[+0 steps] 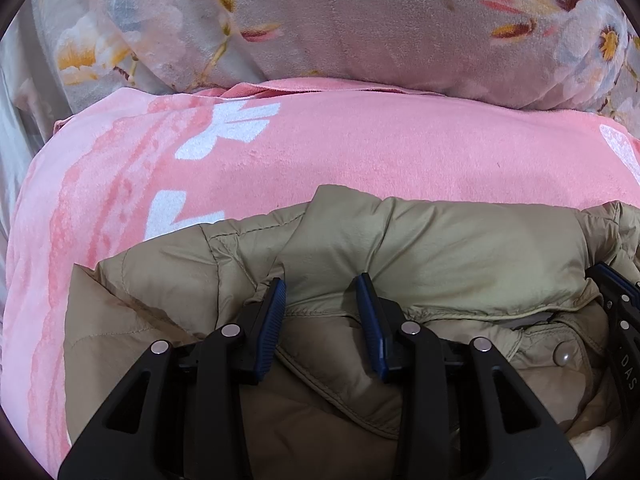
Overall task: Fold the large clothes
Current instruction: 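Open both tools and release the folded jacket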
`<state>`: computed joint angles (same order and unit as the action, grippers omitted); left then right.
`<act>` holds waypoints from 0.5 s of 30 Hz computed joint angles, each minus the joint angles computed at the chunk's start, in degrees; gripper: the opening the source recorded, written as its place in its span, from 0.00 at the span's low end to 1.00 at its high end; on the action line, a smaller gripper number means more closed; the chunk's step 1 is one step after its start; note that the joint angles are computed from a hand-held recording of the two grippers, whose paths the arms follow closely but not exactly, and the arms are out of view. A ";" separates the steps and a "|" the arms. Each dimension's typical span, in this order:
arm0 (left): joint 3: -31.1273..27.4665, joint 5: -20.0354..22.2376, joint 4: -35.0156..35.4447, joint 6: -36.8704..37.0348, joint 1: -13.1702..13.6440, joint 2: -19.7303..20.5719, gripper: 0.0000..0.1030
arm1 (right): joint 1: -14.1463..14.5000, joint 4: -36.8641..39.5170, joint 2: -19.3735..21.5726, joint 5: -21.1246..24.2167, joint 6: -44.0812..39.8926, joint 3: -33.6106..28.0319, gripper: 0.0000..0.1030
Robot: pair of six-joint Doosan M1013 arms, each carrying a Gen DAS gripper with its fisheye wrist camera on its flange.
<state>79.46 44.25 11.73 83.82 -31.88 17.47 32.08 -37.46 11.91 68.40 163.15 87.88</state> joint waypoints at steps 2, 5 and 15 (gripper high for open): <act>0.07 -0.05 0.89 -0.54 -0.17 -0.01 0.35 | 0.01 -0.05 0.01 0.09 -0.01 -0.01 0.03; 0.01 0.16 2.76 -1.62 -0.60 0.13 0.35 | -0.07 0.17 0.11 -0.09 0.09 -0.08 0.03; 1.10 2.18 -3.93 2.63 1.08 -2.10 0.44 | -1.23 4.62 -7.54 -14.39 10.43 8.05 0.04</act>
<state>80.55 46.44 7.80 86.45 -30.80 15.37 30.85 -32.84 4.37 54.00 173.58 95.93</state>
